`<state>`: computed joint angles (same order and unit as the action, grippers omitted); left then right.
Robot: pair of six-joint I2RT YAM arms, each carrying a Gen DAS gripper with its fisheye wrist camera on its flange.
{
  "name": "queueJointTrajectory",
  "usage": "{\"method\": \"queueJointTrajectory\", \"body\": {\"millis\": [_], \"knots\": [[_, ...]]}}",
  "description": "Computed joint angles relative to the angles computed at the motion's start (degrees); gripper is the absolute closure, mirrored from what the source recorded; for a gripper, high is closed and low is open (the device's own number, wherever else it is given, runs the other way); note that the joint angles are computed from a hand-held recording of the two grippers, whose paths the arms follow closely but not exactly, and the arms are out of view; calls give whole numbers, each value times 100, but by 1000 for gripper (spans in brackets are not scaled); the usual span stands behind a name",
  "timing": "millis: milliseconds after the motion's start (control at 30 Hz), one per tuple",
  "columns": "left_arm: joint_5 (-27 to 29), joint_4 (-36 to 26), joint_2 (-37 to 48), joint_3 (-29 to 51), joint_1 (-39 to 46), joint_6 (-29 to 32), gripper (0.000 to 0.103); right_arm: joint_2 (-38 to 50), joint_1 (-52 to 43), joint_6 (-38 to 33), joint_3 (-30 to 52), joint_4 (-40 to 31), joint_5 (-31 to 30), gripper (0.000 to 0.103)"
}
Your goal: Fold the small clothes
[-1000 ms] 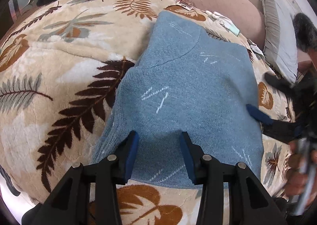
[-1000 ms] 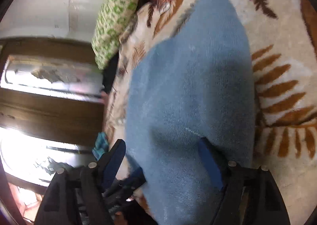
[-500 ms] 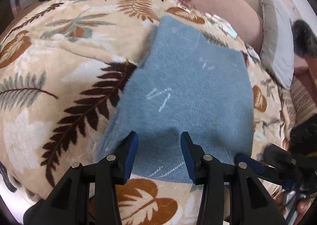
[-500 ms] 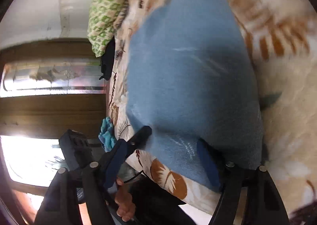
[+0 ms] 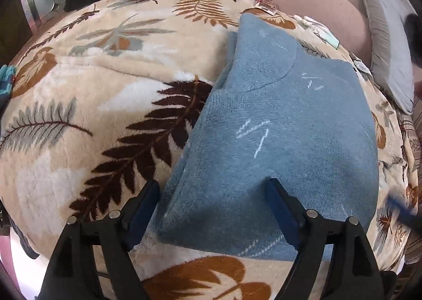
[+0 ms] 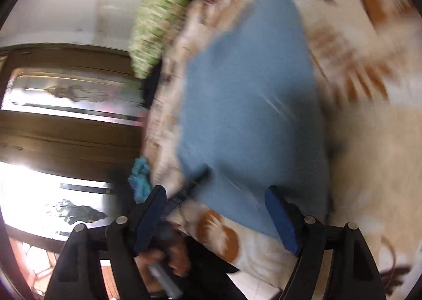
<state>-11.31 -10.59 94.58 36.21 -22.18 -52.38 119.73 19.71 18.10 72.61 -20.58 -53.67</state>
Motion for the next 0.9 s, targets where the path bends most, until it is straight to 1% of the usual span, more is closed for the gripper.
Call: {"method": "queueJointTrajectory", "body": {"millis": [67, 133, 167, 200, 233, 267, 300, 367, 400, 433, 500, 567, 600, 633, 667, 700, 767, 800, 867, 900], "knots": [[79, 41, -10, -27, 70, 11, 18, 146, -7, 220, 547, 137, -35, 23], [85, 39, 42, 21, 65, -26, 17, 694, 2, 223, 1428, -88, 122, 22], [75, 45, 62, 31, 67, -33, 16, 1105, 14, 150, 1994, -503, 278, 22], [51, 41, 99, 60, 52, -43, 16, 1607, 105, 127, 2601, -947, 622, 22], [-34, -19, 89, 74, -46, -120, 16, 2052, 134, 190, 2919, -1004, 583, 22], [-83, -47, 95, 93, -71, -126, 15, 2210, 113, 267, 2950, -792, 399, 22], [-110, -61, 105, 112, -82, -124, 15, 2079, 134, 278, 2840, -704, 478, 22], [-106, -37, 93, 83, -95, -156, 15, 1809, 216, -5, 2780, -1004, 732, 22], [-89, -37, 81, 77, -87, -156, 15, 1590, 241, -109, 2621, -1065, 760, 22], [-76, -37, 72, 71, -82, -162, 15, 1376, 229, -182, 2403, -994, 609, 22], [-67, -59, 28, 43, -98, -193, 15, 722, 228, -206, 1446, -347, 358, 22], [-70, -84, 26, 52, -107, -224, 15, 381, 171, -99, 731, 112, 349, 21], [-70, -111, 44, 67, -110, -242, 15, 377, 161, -142, 525, 121, 386, 19], [-81, -173, 70, 111, -129, -272, 15, 563, 233, -44, 356, 313, 380, 19], [-116, -232, 66, 146, -151, -273, 15, 735, 197, 167, 174, 795, 169, 20], [-122, -277, 67, 178, -143, -227, 15, 695, 130, 483, -9, 1191, 66, 20], [-107, -349, 68, 216, -138, -193, 15, 476, 172, 592, 130, 831, 268, 20], [-82, -351, 63, 213, -120, -192, 15, 280, 213, 426, 178, 583, 434, 20], [-56, -330, 60, 196, -106, -222, 15, -160, 229, 165, -63, 550, 442, 20], [-62, -317, 61, 186, -110, -233, 15, -363, 232, 127, -268, 665, 380, 20]]}}
